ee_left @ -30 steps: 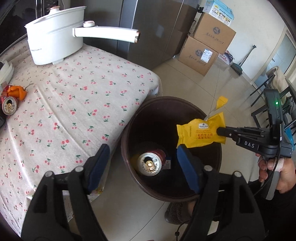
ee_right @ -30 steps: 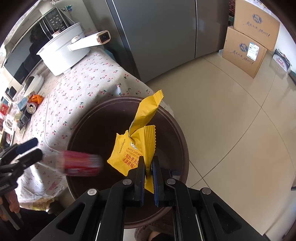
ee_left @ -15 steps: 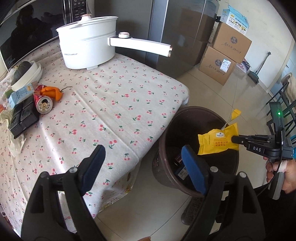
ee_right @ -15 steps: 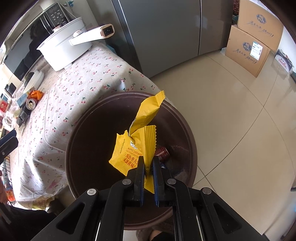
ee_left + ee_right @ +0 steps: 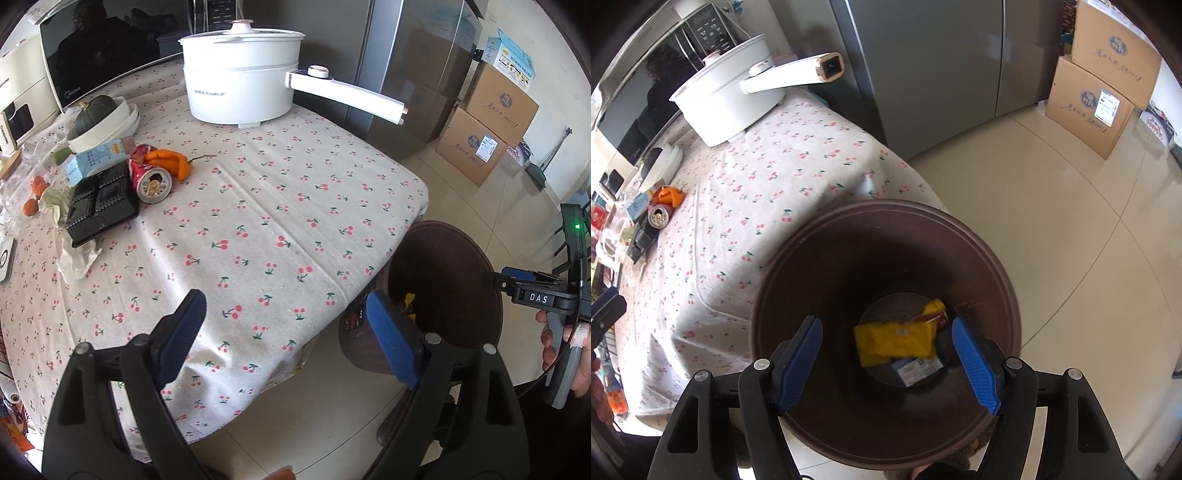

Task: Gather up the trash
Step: 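Open the right gripper over the bin to drop the snack packet, then reach the left gripper to the light blue carton and grasp it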

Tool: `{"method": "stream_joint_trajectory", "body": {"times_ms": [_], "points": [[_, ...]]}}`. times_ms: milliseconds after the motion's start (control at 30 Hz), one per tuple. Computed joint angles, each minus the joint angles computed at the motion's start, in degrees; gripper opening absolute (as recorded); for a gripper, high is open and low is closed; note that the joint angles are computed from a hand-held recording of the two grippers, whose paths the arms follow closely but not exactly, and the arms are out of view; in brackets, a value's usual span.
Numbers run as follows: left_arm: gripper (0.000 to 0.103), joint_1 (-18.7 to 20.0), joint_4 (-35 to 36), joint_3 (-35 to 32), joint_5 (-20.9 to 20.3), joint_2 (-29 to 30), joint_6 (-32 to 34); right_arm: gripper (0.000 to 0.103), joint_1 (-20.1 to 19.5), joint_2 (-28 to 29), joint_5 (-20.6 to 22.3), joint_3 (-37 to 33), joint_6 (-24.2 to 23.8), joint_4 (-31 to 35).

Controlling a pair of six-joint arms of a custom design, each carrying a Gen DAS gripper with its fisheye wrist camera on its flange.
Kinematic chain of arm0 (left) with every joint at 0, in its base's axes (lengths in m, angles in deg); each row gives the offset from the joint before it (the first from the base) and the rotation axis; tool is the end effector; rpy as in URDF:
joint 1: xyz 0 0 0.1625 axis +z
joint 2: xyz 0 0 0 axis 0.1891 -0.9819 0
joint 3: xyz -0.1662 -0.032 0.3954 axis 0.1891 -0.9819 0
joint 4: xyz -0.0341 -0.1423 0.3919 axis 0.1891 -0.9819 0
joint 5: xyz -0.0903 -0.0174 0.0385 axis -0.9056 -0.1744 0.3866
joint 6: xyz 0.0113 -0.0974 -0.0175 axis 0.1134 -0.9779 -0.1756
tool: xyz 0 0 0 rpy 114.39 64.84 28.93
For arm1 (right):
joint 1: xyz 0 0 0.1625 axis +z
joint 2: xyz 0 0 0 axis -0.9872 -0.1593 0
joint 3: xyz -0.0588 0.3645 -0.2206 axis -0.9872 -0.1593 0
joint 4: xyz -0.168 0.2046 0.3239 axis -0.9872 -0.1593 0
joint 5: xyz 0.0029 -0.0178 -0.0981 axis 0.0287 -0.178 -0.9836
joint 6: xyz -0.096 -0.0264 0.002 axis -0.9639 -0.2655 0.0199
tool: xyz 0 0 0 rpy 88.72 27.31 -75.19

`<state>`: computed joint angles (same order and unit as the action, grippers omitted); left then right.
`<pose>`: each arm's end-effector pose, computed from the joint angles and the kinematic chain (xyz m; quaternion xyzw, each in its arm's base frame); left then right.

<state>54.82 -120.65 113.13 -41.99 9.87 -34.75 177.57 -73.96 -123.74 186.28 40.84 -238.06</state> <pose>-0.0917 -0.6733 0.2191 0.2334 0.9053 -0.2015 0.2920 0.1449 -0.6370 0.0955 -0.0468 -0.9184 0.2344 0.3152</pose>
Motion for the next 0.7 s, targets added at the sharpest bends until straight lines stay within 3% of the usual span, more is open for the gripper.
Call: {"method": "stream_joint_trajectory", "body": {"times_ms": [467, 567, 700], "points": [[0.09, 4.82, 3.82, -2.07, 3.96, -5.01, -4.9, 0.083, 5.91, 9.26, -0.3, -13.73, -2.24, 6.43], [0.091, 6.29, 3.25, -2.34, 5.43, -6.37, -5.59, 0.084, 6.79, 11.14, 1.41, -17.72, -2.62, 10.2], [0.094, 8.49, 2.68, -3.86, 8.82, -6.59, -7.43, 0.085, 8.7, 14.71, 0.57, -22.99, -5.06, 9.73]]}}
